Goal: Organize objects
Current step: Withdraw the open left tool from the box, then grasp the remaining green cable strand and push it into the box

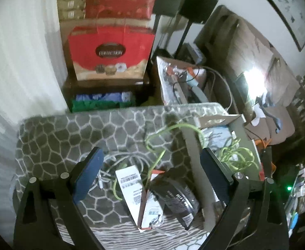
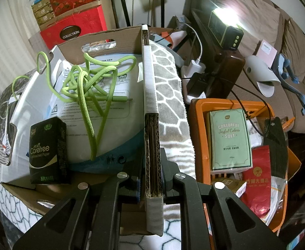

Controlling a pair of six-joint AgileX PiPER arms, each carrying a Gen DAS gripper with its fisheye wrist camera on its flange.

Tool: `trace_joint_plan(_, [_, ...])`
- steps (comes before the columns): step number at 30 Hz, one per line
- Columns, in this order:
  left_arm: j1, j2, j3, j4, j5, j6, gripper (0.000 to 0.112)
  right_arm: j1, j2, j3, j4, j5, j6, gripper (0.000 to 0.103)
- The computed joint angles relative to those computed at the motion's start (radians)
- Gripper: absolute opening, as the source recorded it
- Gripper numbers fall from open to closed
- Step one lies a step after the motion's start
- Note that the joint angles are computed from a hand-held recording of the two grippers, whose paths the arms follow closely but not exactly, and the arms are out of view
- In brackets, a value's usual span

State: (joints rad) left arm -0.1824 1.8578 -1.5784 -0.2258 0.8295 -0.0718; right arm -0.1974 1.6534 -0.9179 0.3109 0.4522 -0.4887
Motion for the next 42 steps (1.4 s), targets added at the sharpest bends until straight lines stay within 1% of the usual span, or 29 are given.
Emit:
trace_joint_plan(3, [0.014, 0.024, 0.037, -0.041, -0.026, 0.034, 0.093, 0.0, 0.0, 0.0, -0.001, 0.0, 0.001, 0.014])
trace_joint_plan(9, [0.003, 0.07, 0.09, -0.049, -0.079, 0.044, 0.093, -0.001, -0.001, 0.002, -0.002, -0.001, -0.002, 0.014])
trace_joint_plan(11, [-0.007, 0.086, 0.098, -0.034, -0.096, 0.037, 0.091, -0.002, -0.001, 0.002, -0.001, -0.001, -0.002, 0.014])
trace_joint_plan(13, [-0.015, 0.099, 0.103, -0.022, -0.109, 0.031, 0.081, -0.003, -0.002, 0.003, -0.001, -0.001, -0.005, 0.014])
trace_joint_plan(14, [-0.019, 0.106, 0.103, -0.014, -0.114, 0.027, 0.079, -0.003, -0.001, 0.003, 0.0, 0.0, -0.005, 0.014])
trace_joint_plan(16, [-0.024, 0.115, 0.107, -0.012, -0.123, 0.027, 0.068, -0.003, -0.002, 0.003, -0.002, -0.001, -0.003, 0.014])
trace_joint_plan(17, [-0.028, 0.117, 0.11, -0.006, -0.134, 0.021, 0.065, -0.003, -0.002, 0.003, -0.002, -0.001, -0.003, 0.014])
trace_joint_plan(18, [-0.032, 0.118, 0.113, 0.002, -0.141, 0.013, 0.057, -0.003, -0.001, 0.003, -0.002, -0.001, -0.005, 0.014])
trace_joint_plan(19, [-0.034, 0.121, 0.112, 0.007, -0.145, 0.01, 0.046, -0.004, -0.001, 0.004, -0.002, -0.001, -0.006, 0.014])
trace_joint_plan(20, [-0.036, 0.125, 0.111, 0.014, -0.145, 0.0, 0.04, -0.005, -0.001, 0.004, -0.001, -0.001, -0.009, 0.014])
trace_joint_plan(21, [-0.036, 0.127, 0.11, 0.014, -0.145, -0.003, 0.028, -0.005, -0.001, 0.004, -0.001, -0.001, -0.009, 0.014])
trace_joint_plan(22, [-0.032, 0.131, 0.106, 0.001, -0.14, 0.006, 0.014, -0.005, -0.002, 0.005, 0.0, -0.001, -0.009, 0.014])
trace_joint_plan(23, [-0.026, 0.134, 0.101, -0.019, -0.133, 0.017, 0.007, -0.005, -0.002, 0.005, 0.0, -0.001, -0.009, 0.014])
trace_joint_plan(24, [-0.022, 0.133, 0.1, -0.026, -0.134, 0.017, 0.004, -0.005, -0.001, 0.005, -0.001, -0.002, -0.008, 0.014])
trace_joint_plan(27, [-0.017, 0.113, 0.119, -0.028, -0.162, 0.012, 0.004, -0.005, -0.001, 0.005, -0.001, -0.002, -0.008, 0.014])
trace_joint_plan(33, [0.007, 0.045, 0.129, -0.063, -0.17, 0.026, 0.004, -0.005, -0.001, 0.004, 0.0, -0.002, -0.01, 0.014])
trace_joint_plan(37, [0.01, -0.01, 0.105, -0.064, -0.151, 0.035, 0.004, -0.005, -0.001, 0.005, -0.002, -0.002, -0.007, 0.014])
trace_joint_plan(42, [0.002, -0.066, 0.037, -0.037, -0.113, 0.022, 0.004, -0.006, -0.002, 0.006, 0.0, -0.002, -0.01, 0.014])
